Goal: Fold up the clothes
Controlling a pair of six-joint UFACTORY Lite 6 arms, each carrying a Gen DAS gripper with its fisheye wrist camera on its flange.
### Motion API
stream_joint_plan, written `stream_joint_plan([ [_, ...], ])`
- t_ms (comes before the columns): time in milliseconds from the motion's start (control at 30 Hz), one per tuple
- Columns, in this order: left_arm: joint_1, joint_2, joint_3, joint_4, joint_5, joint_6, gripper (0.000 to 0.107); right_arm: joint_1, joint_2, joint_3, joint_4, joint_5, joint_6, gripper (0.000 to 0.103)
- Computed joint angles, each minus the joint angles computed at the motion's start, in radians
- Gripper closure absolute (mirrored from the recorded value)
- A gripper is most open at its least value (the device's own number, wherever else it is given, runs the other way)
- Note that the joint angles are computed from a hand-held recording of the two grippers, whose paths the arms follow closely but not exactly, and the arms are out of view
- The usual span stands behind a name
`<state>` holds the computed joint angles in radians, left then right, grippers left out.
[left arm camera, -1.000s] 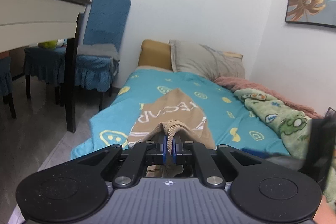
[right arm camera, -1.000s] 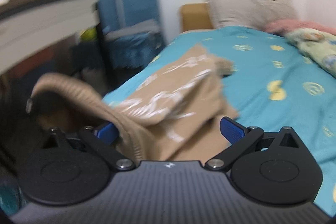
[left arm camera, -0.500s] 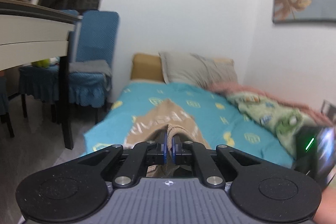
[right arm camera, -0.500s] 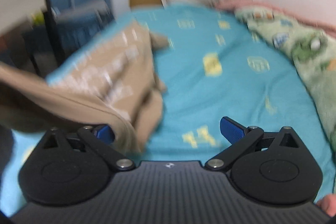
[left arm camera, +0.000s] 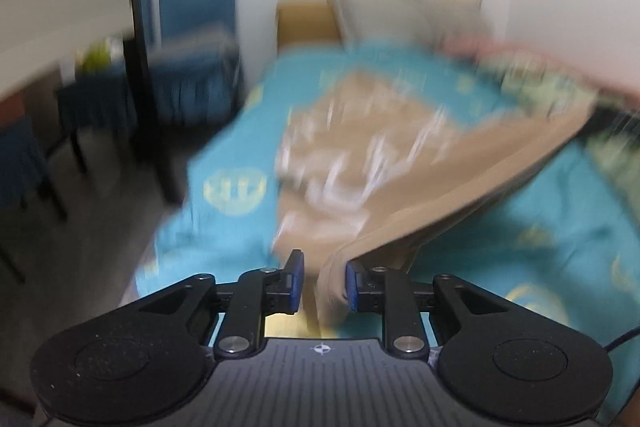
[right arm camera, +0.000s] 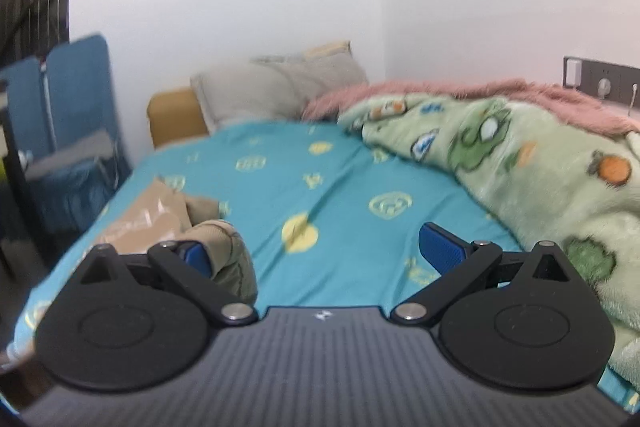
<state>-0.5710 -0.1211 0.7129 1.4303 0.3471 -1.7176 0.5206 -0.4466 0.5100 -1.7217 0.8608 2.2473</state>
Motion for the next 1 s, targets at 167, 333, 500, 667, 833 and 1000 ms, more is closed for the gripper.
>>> stream_joint_plan([
  [167, 0.04, 0.079, 0.041, -0.067, 0.061, 0.006, 0.058, 0.06, 0.031, -0.013, -0.054, 0.119, -0.007, 0.0],
  [333, 0.039, -0.069, -0.053, 0.175, 0.155, -0.336, 0.057, -0.093, 0.105, 0.016, 0.024, -0.108, -0.066, 0.0],
  [500, -0.075, -0.22, -0.115, 0.325, 0.358, -0.503, 0.056, -0.087, 0.007, 0.028, 0.094, -0.129, -0.116, 0.0],
  [667, -0.06, -0.285, 0.02, 0.318, 0.37, -0.449, 0.056, 0.008, -0.123, 0.22, 0.206, -0.03, -0.39, 0.0],
  [833, -0.074, -0.261, 0.336, 0.202, 0.383, -0.184, 0.057, 0.053, -0.089, 0.612, 0.301, 0.02, -0.7, 0.0],
  [1000, -0.168, -0.169, 0.806, 0.013, 0.472, 0.199, 0.057, 0.331, 0.011, 1.089, 0.26, 0.255, -1.014, 0.0],
])
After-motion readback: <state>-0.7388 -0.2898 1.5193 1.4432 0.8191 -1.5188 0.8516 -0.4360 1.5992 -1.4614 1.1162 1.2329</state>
